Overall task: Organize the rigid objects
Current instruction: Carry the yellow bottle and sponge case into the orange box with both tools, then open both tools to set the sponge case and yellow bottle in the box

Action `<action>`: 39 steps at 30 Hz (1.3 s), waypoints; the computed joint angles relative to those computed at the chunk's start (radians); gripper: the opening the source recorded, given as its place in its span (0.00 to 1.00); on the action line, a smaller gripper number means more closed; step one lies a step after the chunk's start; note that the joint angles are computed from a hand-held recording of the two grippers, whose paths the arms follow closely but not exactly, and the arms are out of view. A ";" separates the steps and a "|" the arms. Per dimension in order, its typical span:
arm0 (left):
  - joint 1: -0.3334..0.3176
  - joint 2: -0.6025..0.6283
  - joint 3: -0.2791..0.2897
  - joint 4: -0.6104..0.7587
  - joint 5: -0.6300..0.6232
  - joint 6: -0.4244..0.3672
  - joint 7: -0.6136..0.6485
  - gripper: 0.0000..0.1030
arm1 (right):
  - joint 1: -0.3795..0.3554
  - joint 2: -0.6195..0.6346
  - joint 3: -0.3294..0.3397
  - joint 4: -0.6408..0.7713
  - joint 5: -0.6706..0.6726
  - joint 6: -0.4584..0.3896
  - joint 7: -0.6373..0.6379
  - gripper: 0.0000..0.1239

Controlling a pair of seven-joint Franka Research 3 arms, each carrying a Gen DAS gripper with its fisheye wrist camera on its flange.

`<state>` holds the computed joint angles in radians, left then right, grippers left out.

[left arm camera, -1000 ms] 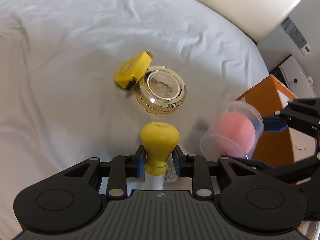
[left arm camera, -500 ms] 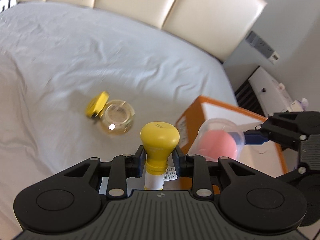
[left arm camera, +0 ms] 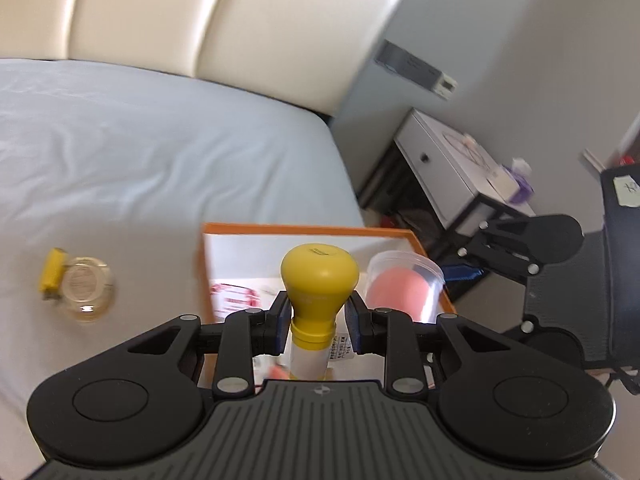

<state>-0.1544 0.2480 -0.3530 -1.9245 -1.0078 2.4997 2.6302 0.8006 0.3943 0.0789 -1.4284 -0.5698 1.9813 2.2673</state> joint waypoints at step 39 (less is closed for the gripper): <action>-0.154 0.425 -0.030 0.369 0.904 -0.120 -0.744 0.25 | -0.225 0.061 0.039 -0.183 0.457 0.092 -0.774 0.48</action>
<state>-0.3079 0.6732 -0.3828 -1.5552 -0.1036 2.3792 1.8860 0.5753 0.4555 0.1183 -1.6110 -0.1125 2.0737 1.4929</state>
